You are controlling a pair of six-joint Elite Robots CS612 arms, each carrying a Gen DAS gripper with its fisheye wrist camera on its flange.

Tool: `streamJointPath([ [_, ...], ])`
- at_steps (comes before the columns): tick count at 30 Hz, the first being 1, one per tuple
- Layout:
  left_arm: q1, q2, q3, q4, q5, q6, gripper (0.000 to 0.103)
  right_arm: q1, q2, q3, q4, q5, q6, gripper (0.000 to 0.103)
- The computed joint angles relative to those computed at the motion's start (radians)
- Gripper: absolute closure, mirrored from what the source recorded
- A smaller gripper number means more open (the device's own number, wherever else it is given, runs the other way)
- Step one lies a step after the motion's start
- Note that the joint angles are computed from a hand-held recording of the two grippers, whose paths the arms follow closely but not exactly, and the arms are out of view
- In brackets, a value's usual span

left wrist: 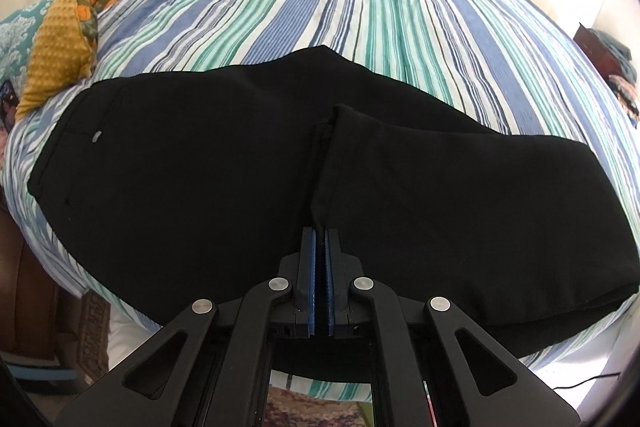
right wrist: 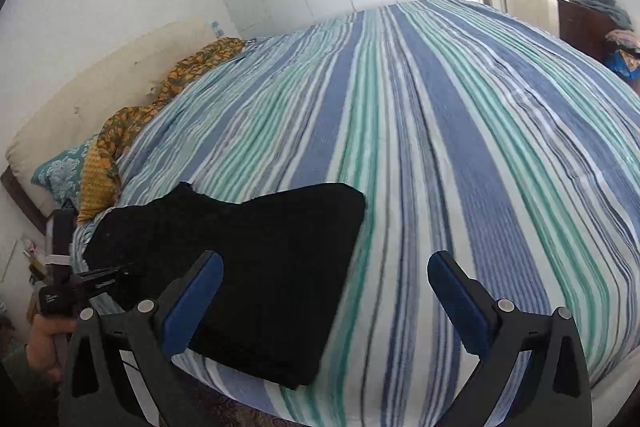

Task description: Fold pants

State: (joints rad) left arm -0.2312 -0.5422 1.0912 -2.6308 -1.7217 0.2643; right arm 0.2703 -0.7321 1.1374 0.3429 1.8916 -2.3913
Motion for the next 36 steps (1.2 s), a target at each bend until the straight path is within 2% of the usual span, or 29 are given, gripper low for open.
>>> streamJointPath([
  [3,0.003,0.005,-0.002,-0.005,-0.003,0.007,0.100,-0.001,0.008,-0.026,-0.042,-0.098,-0.091,0.002],
  [5,0.005,0.007,-0.004,-0.002,-0.009,0.003,0.099,-0.014,0.037,-0.056,-0.028,-0.220,-0.102,0.001],
  [6,0.006,0.007,-0.004,-0.001,-0.013,0.002,0.099,-0.022,0.072,-0.100,0.034,-0.280,-0.086,0.001],
  [8,0.006,0.007,-0.002,-0.004,-0.016,0.003,0.099,-0.030,0.159,-0.216,0.217,-0.333,-0.069,0.001],
  [9,0.007,0.007,-0.001,-0.006,-0.017,0.005,0.099,-0.028,0.179,-0.245,0.260,-0.334,-0.078,0.001],
  [12,0.009,0.010,-0.004,-0.007,-0.026,0.004,0.098,-0.027,0.162,-0.247,0.264,-0.324,-0.057,0.001],
  [15,0.010,0.010,-0.003,-0.009,-0.032,-0.002,0.098,-0.043,0.113,-0.208,0.168,-0.357,-0.029,0.001],
  [18,0.011,0.010,-0.004,-0.006,-0.038,-0.002,0.098,-0.055,0.120,-0.250,0.168,-0.348,-0.069,0.001],
  [20,0.013,0.012,-0.008,0.001,-0.046,-0.007,0.097,-0.073,0.141,-0.272,0.167,-0.395,-0.073,0.001],
  [21,0.015,0.013,-0.011,0.008,-0.055,-0.007,0.096,-0.082,0.170,-0.303,0.201,-0.423,-0.064,0.001],
  [23,0.018,0.014,-0.017,0.023,-0.075,0.003,0.095,-0.098,0.251,-0.396,0.345,-0.452,-0.017,0.003],
  [24,0.017,0.013,-0.014,0.018,-0.070,0.011,0.095,-0.105,0.272,-0.409,0.373,-0.471,-0.002,0.008],
  [26,0.016,0.012,-0.010,0.014,-0.067,0.020,0.094,-0.099,0.258,-0.386,0.353,-0.441,-0.019,0.008],
  [28,0.017,0.014,-0.013,0.017,-0.072,0.012,0.094,-0.083,0.261,-0.426,0.415,-0.369,-0.026,0.008],
  [33,0.017,0.014,-0.012,0.016,-0.071,0.010,0.094,-0.044,0.153,-0.302,0.274,-0.261,-0.102,0.007],
  [35,0.017,0.015,-0.012,0.013,-0.071,0.010,0.094,-0.037,0.142,-0.271,0.246,-0.264,-0.129,0.007],
  [36,0.017,0.015,-0.012,0.012,-0.073,0.011,0.094,-0.037,0.158,-0.280,0.272,-0.282,-0.129,0.007],
])
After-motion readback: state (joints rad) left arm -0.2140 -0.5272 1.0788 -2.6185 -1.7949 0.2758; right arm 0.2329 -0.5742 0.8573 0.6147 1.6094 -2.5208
